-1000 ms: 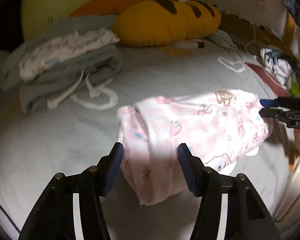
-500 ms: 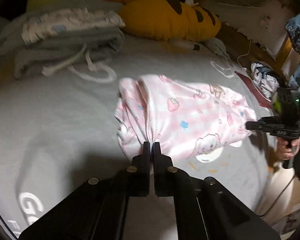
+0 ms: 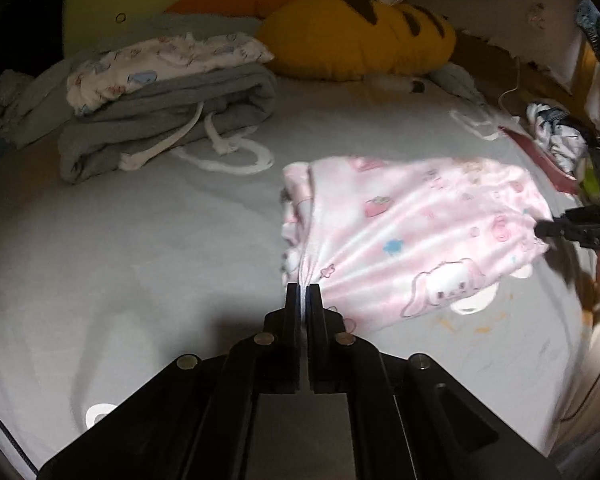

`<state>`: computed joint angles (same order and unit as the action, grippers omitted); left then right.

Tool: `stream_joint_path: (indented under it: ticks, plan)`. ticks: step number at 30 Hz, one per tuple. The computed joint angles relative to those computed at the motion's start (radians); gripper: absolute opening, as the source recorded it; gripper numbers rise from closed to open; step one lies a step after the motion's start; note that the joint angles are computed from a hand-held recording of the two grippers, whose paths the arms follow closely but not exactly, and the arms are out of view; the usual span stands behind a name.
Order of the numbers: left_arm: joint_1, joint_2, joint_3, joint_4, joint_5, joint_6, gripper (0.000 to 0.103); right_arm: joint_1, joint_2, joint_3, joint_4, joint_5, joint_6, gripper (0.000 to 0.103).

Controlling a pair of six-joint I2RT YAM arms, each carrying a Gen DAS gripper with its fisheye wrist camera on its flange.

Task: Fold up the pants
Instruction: 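Grasp the folded pants with both grippers and carry them onto the grey clothes stack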

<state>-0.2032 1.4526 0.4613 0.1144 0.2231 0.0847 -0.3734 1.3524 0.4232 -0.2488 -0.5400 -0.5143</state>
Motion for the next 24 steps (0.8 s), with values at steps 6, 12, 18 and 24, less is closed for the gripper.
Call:
stream_joint_path:
  ticks: [6, 12, 18, 24]
  plan:
    - [0.057, -0.113, -0.014, -0.009, 0.108, -0.058, 0.062, -0.143, 0.108, 0.111, -0.076, -0.164, 0.053, 0.067]
    - [0.097, 0.121, 0.130, -0.081, 0.259, -0.118, 0.068, -0.147, 0.388, 0.308, -0.232, -0.271, 0.048, 0.070]
    - [0.105, 0.328, 0.222, -0.015, 0.444, -0.261, 0.062, -0.129, 0.531, 0.408, -0.314, -0.343, 0.019, 0.074]
    - [0.055, 0.403, 0.264, 0.028, 0.456, -0.307, 0.023, -0.030, 0.568, 0.443, -0.308, -0.351, 0.001, 0.056]
